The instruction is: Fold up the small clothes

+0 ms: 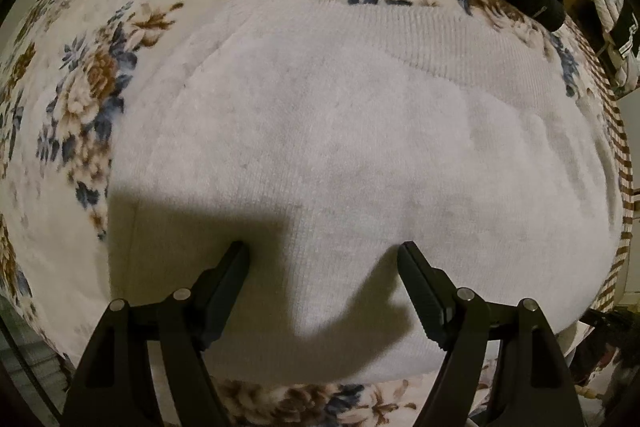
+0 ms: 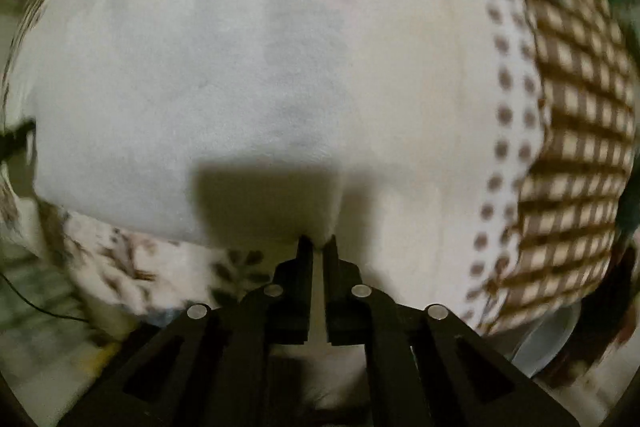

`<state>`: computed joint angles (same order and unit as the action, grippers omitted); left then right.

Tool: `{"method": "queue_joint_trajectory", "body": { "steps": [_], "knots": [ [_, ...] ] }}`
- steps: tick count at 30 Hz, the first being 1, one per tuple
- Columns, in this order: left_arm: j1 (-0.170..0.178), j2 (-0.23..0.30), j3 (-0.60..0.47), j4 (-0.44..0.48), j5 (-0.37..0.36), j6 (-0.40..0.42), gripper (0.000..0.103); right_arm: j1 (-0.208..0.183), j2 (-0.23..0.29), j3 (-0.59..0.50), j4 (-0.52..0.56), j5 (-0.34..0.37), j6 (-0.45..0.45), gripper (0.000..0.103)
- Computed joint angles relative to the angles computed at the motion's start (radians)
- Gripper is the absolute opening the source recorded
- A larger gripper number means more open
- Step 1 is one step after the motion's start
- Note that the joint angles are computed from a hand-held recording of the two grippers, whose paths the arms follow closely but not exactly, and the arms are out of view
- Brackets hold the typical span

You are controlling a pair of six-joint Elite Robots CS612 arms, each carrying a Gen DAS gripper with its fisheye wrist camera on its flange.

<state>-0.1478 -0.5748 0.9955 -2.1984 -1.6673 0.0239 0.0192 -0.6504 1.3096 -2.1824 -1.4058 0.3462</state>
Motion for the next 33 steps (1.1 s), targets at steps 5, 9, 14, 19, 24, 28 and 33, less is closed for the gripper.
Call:
{"method": "queue_joint_trajectory", "body": {
  "steps": [5, 9, 14, 19, 24, 28, 33],
  "knots": [
    [-0.007, -0.023, 0.025, -0.067, 0.007, 0.033, 0.075, -0.036, -0.057, 0.049, -0.101, -0.073, 0.22, 0.037],
    [-0.015, -0.015, 0.012, -0.09, 0.007, 0.048, 0.075, -0.066, 0.004, -0.036, -0.286, 0.045, 0.268, 0.042],
    [-0.022, 0.015, -0.034, -0.065, 0.006, 0.029, 0.075, -0.076, 0.155, -0.264, -0.228, 0.187, 0.328, 0.038],
    [-0.02, 0.027, -0.045, -0.058, 0.01, 0.019, 0.075, -0.039, 0.196, -0.363, -0.232, 0.019, 0.3, 0.007],
    [-0.01, 0.042, -0.076, -0.038, 0.004, 0.004, 0.075, -0.048, 0.137, -0.258, -0.277, -0.097, 0.333, 0.007],
    [0.003, 0.051, -0.11, -0.023, -0.004, -0.019, 0.075, -0.065, 0.137, -0.238, -0.257, -0.04, 0.372, 0.007],
    [0.024, 0.09, -0.202, -0.028, 0.018, -0.061, 0.075, -0.076, 0.148, -0.243, -0.295, 0.078, 0.428, 0.026]
  ]
}}
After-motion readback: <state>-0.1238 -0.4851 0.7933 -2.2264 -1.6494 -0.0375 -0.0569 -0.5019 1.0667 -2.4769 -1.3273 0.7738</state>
